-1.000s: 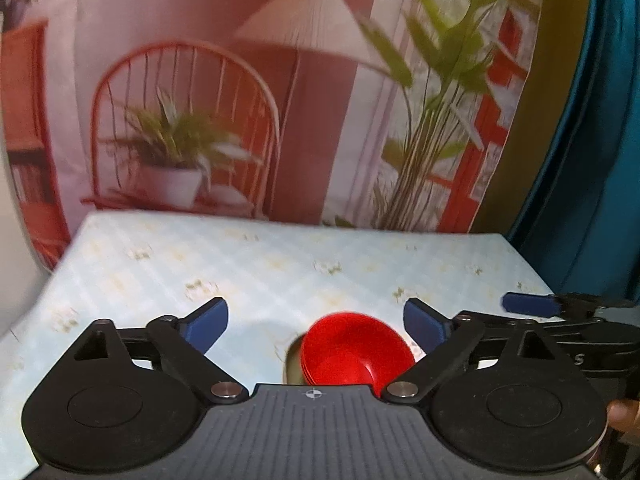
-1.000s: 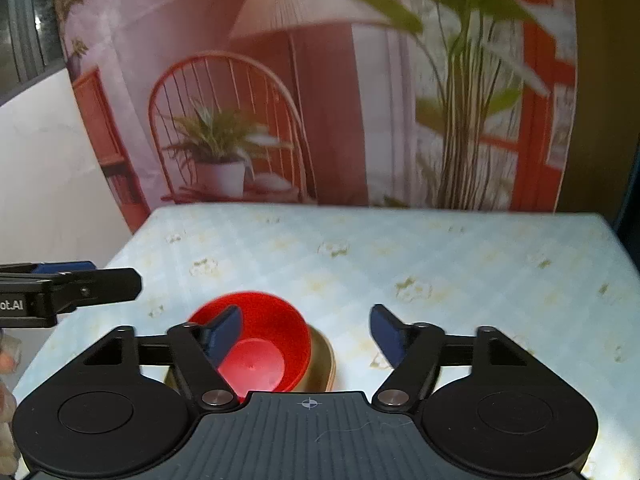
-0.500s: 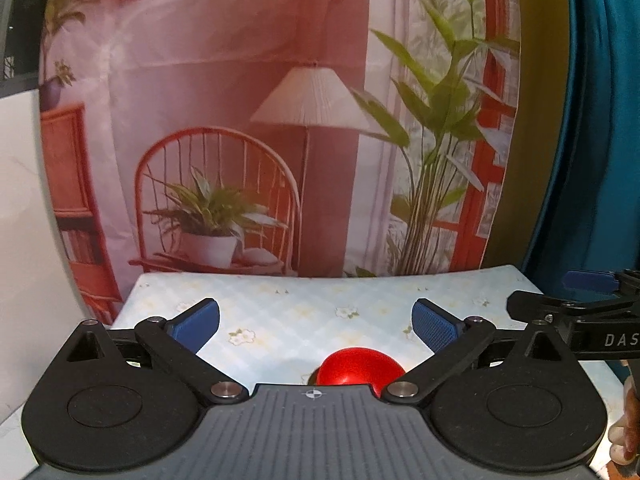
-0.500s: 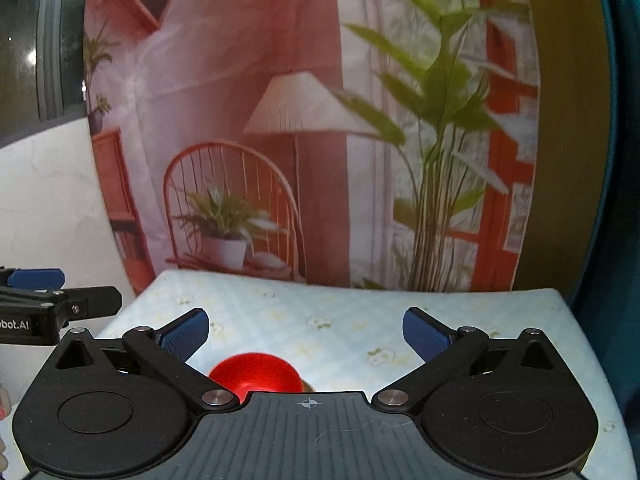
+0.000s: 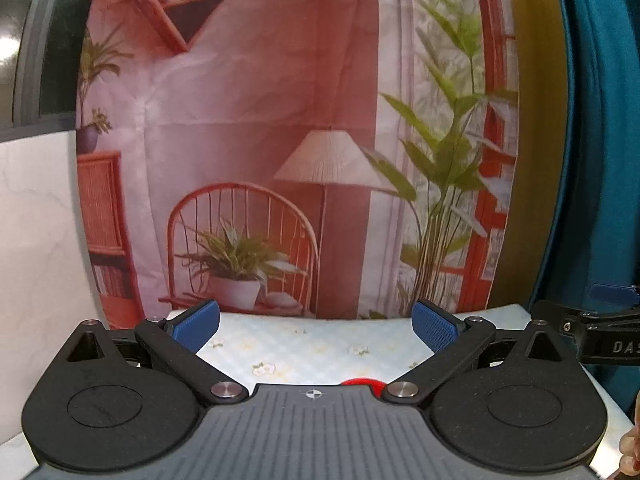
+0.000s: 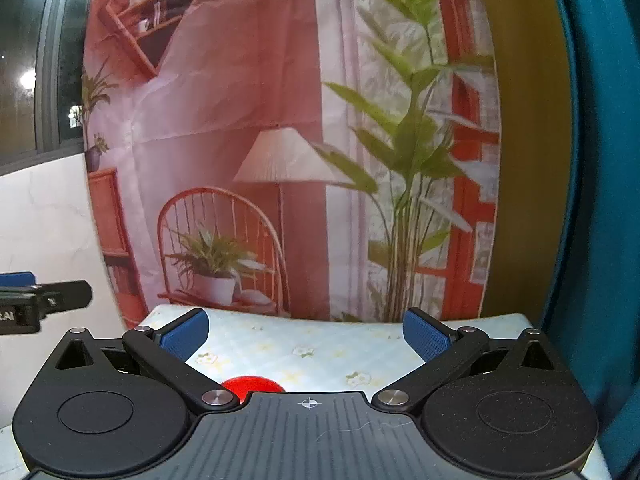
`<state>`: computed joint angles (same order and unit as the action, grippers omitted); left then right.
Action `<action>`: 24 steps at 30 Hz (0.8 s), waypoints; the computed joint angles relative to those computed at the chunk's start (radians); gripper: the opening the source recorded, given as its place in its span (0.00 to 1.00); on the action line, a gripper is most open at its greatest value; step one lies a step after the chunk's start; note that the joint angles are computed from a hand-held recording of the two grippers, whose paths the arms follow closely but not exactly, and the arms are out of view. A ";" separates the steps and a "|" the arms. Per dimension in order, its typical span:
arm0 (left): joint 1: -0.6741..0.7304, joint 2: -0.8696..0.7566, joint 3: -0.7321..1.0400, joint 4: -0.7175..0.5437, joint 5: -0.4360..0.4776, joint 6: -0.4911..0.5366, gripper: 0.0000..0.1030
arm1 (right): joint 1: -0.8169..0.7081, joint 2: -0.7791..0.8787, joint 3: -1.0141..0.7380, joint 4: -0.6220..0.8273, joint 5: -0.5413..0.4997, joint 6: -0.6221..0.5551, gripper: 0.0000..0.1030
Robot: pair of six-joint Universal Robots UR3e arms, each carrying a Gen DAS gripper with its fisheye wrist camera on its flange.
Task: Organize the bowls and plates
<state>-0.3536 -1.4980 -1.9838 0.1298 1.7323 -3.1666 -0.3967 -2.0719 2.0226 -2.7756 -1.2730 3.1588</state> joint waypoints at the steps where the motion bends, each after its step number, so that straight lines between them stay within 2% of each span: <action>1: -0.003 0.006 -0.002 0.003 0.003 -0.001 1.00 | 0.007 -0.006 0.002 -0.002 -0.015 -0.004 1.00; 12: -0.011 0.041 -0.019 -0.023 0.008 -0.027 1.00 | -0.052 -0.091 0.023 0.038 0.043 -0.006 1.00; 24: -0.027 0.029 -0.007 -0.031 0.035 -0.012 1.00 | -0.055 -0.096 0.020 0.047 0.052 -0.004 1.00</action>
